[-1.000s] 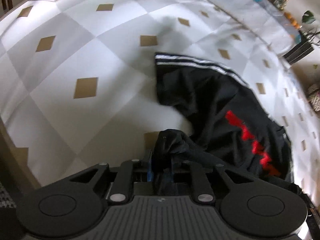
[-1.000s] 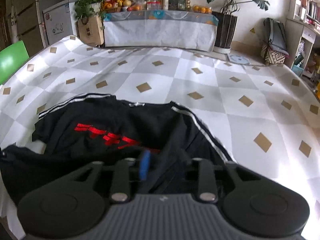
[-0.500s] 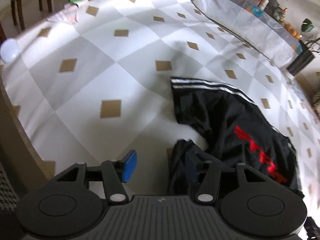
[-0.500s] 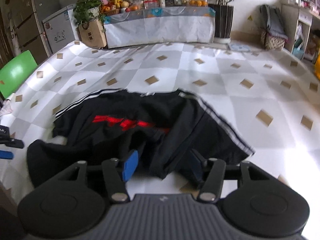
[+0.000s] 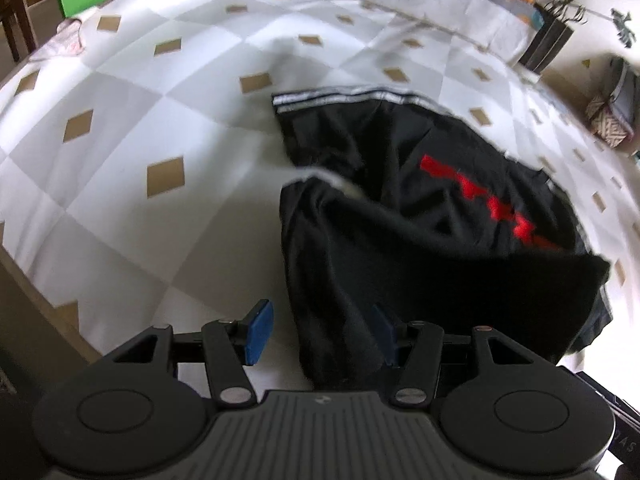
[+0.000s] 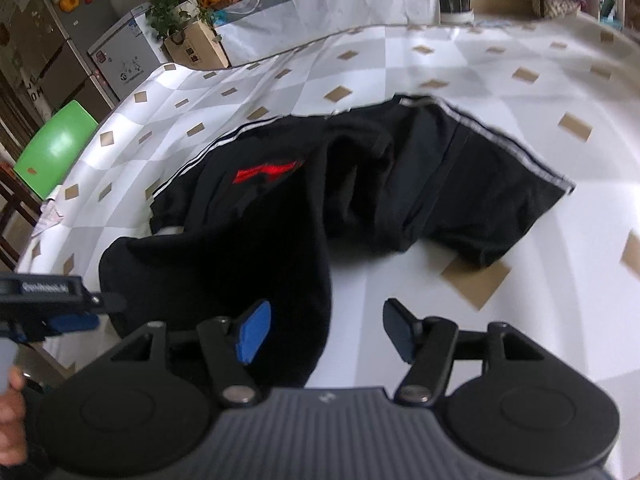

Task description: Fold clothes

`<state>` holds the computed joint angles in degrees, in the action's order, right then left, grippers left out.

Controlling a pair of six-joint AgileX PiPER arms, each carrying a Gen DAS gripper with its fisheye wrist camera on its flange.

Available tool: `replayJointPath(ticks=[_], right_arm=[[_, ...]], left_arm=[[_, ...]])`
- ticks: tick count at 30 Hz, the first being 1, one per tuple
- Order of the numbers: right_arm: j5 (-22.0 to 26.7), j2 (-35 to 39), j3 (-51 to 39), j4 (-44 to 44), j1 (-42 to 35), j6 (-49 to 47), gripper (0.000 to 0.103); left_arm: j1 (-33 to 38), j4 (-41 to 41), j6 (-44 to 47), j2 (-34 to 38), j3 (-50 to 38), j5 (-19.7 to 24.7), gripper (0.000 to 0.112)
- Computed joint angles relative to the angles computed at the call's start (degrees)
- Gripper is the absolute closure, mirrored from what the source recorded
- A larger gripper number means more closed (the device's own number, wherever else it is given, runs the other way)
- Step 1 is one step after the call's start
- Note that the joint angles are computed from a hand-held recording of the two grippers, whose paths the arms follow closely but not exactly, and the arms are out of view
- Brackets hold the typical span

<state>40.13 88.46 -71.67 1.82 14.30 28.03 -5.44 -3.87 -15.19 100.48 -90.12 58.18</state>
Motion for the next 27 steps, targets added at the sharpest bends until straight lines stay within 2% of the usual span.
replayJointPath(ticks=[12, 17, 18, 19, 20, 21, 22, 23, 24, 26, 27], right_arm=[[-3.2, 5.8, -0.5, 4.0, 0.3, 1.0, 0.042], [-4.0, 7.3, -1.1, 0.9, 1.7, 3.4, 0.047], [-4.0, 7.5, -1.3, 0.4, 1.9, 3.9, 0.053], [-4.1, 7.7, -1.4, 0.4, 1.9, 3.8, 0.064], [-3.8, 7.8, -1.7, 0.2, 2.0, 4.0, 0.069], [-3.1, 8.1, -2.2, -0.7, 2.3, 4.4, 0.079], [-2.5, 8.2, -2.6, -1.4, 2.5, 4.7, 0.084], [-2.3, 8.1, -2.7, -1.8, 2.7, 4.9, 0.087], [-2.1, 7.9, -2.7, -2.1, 2.9, 5.1, 0.091], [-2.2, 6.9, -2.5, -2.5, 3.2, 5.5, 0.093], [-2.2, 6.2, -2.3, -2.5, 3.2, 5.5, 0.094]], left_arm=[[-0.5, -2.1, 0.3, 3.3, 0.5, -1.6, 0.058], [-1.3, -2.2, 0.8, 4.3, 0.7, -2.9, 0.058], [-1.4, -2.3, 1.0, 4.2, 0.9, -3.4, 0.058], [-1.5, -2.3, 1.2, 4.2, 1.2, -4.0, 0.058], [-1.6, -2.4, 1.6, 4.2, 1.5, -4.6, 0.058], [-1.8, -2.5, 2.1, 4.1, 1.8, -5.0, 0.059], [-1.9, -2.4, 2.6, 4.2, 1.8, -5.1, 0.060], [-2.1, -2.2, 3.0, 4.2, 1.8, -5.2, 0.067], [-2.3, -2.0, 3.5, 4.2, 1.8, -5.1, 0.080], [-2.1, -2.6, 5.0, 4.2, 1.7, -4.9, 0.092], [-1.8, -3.4, 5.9, 3.9, 1.9, -5.1, 0.094]])
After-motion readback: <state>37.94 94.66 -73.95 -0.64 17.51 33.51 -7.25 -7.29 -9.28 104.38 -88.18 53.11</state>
